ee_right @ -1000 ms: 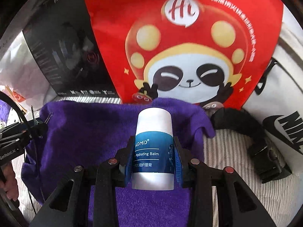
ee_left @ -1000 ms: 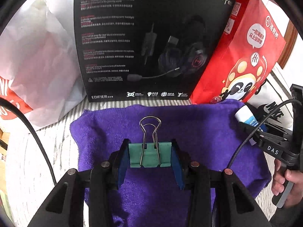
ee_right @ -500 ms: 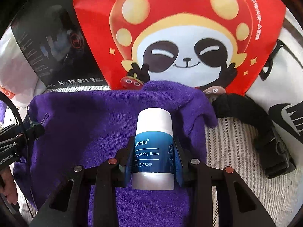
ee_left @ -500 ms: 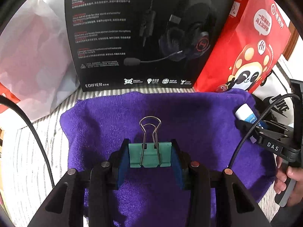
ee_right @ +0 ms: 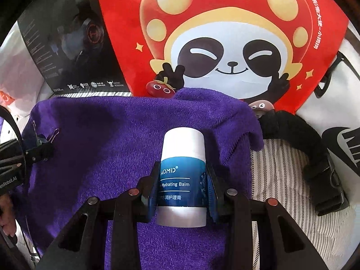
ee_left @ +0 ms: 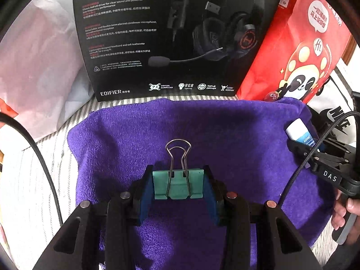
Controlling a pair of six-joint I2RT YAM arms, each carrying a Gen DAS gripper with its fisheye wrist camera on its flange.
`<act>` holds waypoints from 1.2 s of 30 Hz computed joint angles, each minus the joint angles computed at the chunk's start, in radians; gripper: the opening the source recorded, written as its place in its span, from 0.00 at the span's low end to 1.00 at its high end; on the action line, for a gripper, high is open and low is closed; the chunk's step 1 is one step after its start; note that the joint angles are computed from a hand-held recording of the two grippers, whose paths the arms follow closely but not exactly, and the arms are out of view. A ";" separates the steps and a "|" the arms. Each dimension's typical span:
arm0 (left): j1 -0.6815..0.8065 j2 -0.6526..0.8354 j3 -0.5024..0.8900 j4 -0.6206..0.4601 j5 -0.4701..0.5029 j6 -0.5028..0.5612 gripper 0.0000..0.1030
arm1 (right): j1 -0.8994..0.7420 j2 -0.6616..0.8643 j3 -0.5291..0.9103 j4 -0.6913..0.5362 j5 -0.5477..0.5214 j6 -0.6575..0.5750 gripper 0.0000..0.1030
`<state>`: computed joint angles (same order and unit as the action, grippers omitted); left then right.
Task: Organize rigid objects
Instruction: 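Carry the clip and balm stick over the purple towel with both grippers, then release the clip and balm stick onto the towel and withdraw both grippers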
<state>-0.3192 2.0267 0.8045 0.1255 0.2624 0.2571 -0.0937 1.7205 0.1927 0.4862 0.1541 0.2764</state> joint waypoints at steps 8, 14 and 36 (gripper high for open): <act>-0.018 0.006 0.005 0.003 -0.026 0.016 0.38 | 0.005 0.020 0.006 0.010 -0.003 -0.013 0.36; -0.023 -0.002 0.003 -0.012 -0.031 0.033 0.40 | -0.011 0.013 0.013 -0.014 -0.029 -0.041 0.39; -0.109 -0.249 -0.148 -0.086 -0.139 0.012 0.62 | -0.046 -0.874 -0.020 -0.767 -0.059 -0.085 0.48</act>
